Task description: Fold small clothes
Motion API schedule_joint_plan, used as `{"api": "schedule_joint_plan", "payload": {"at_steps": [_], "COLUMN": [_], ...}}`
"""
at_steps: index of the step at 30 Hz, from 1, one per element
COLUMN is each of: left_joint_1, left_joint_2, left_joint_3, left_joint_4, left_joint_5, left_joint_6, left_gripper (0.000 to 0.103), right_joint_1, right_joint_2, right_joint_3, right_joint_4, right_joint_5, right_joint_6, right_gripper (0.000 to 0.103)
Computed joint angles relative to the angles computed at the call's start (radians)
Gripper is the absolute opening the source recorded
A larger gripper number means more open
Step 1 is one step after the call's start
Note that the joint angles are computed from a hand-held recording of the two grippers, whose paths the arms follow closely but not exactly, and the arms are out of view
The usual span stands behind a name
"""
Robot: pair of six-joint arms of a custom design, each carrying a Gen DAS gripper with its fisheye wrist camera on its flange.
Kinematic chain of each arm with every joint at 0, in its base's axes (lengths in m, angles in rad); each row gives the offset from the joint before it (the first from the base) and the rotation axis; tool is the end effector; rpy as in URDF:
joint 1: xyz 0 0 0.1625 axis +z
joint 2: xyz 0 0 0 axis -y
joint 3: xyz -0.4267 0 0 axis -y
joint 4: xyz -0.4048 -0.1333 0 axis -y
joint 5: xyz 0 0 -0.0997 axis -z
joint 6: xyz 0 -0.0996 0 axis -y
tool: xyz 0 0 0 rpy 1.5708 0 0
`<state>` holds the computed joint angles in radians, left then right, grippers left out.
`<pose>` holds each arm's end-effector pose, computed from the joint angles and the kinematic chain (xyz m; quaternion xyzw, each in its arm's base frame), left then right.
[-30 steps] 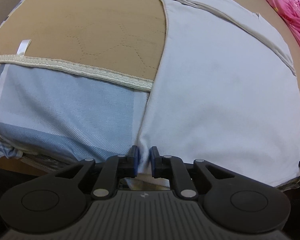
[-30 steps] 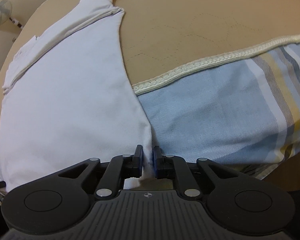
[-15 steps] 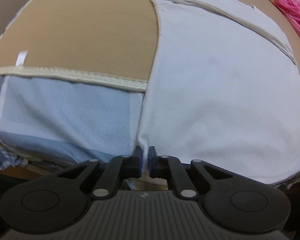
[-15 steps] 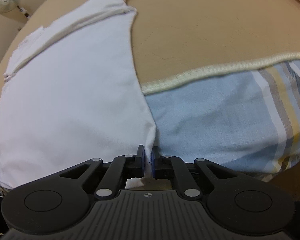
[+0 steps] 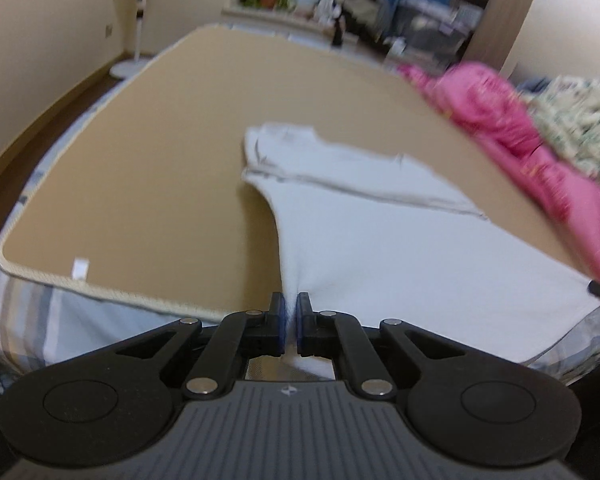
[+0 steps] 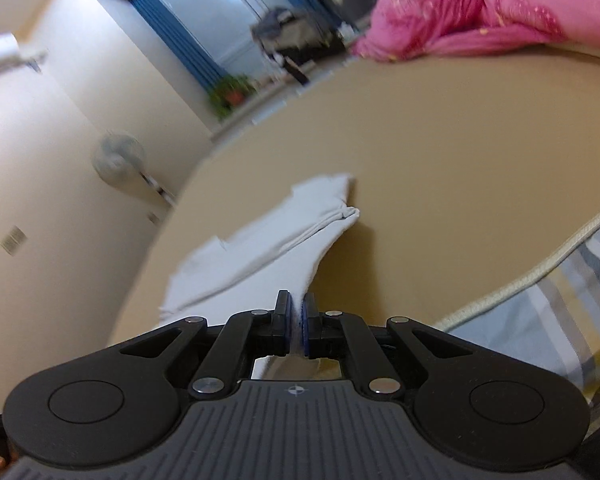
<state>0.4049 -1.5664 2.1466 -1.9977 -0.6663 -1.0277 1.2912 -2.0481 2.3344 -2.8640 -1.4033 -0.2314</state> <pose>-0.3115 -0.3637 0.2912 0.0953 0.8924 -0.3562 0.2602 0.0534 -0.3572 0.4590 0.0193 -0.8736 0.4837 0.0506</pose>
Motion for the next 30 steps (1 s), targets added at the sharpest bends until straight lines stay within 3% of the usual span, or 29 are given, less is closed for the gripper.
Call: {"api": "schedule_joint_plan", "payload": {"at_steps": [3, 7, 9, 10, 13, 15, 17, 22, 24, 26, 28, 30], "left_joint_1": [-0.061, -0.150, -0.156, -0.141, -0.032, 0.069, 0.177, 0.394, 0.448, 0.482, 0.502, 0.509], "left_joint_2": [-0.068, -0.156, -0.165, -0.162, -0.100, -0.032, 0.071, 0.360, 0.427, 0.443, 0.423, 0.403], "left_joint_3": [-0.020, -0.036, -0.037, -0.037, -0.034, -0.055, -0.099, -0.309, -0.372, -0.376, -0.365, -0.355], "left_joint_4": [0.050, 0.089, 0.075, 0.059, -0.062, -0.165, -0.286, -0.428, -0.439, -0.494, -0.494, -0.475], "left_joint_5": [0.004, 0.016, 0.023, 0.019, 0.002, -0.018, -0.035, -0.051, -0.046, -0.033, -0.053, -0.072], "left_joint_6": [0.009, -0.008, -0.013, -0.005, 0.069, 0.152, 0.259, 0.479, 0.499, 0.500, 0.476, 0.485], "left_gripper": [0.005, 0.005, 0.005, 0.005, 0.005, 0.005, 0.005, 0.006, 0.011, 0.013, 0.015, 0.024], "right_joint_1": [-0.062, -0.206, -0.278, -0.285, -0.217, -0.120, -0.032, 0.093, 0.114, 0.132, 0.111, 0.092], "right_joint_2": [-0.109, -0.295, -0.347, -0.341, -0.218, -0.055, 0.107, 0.477, 0.592, 0.658, 0.676, 0.666], "right_joint_3": [0.009, 0.008, 0.005, -0.001, -0.030, -0.069, -0.144, -0.396, -0.494, -0.527, -0.525, -0.528], "right_joint_4": [0.093, 0.289, 0.349, 0.349, 0.242, 0.119, 0.049, 0.017, 0.034, -0.032, -0.094, -0.024], "right_joint_5": [0.134, 0.413, 0.518, 0.524, 0.400, 0.269, 0.114, -0.172, -0.245, -0.353, -0.349, -0.351], "right_joint_6": [-0.026, -0.117, -0.163, -0.164, -0.114, -0.044, -0.041, 0.019, 0.012, 0.030, 0.041, 0.060], "right_gripper": [0.005, 0.004, 0.005, 0.005, 0.005, 0.005, 0.005, 0.005, 0.006, 0.010, 0.011, 0.011]}}
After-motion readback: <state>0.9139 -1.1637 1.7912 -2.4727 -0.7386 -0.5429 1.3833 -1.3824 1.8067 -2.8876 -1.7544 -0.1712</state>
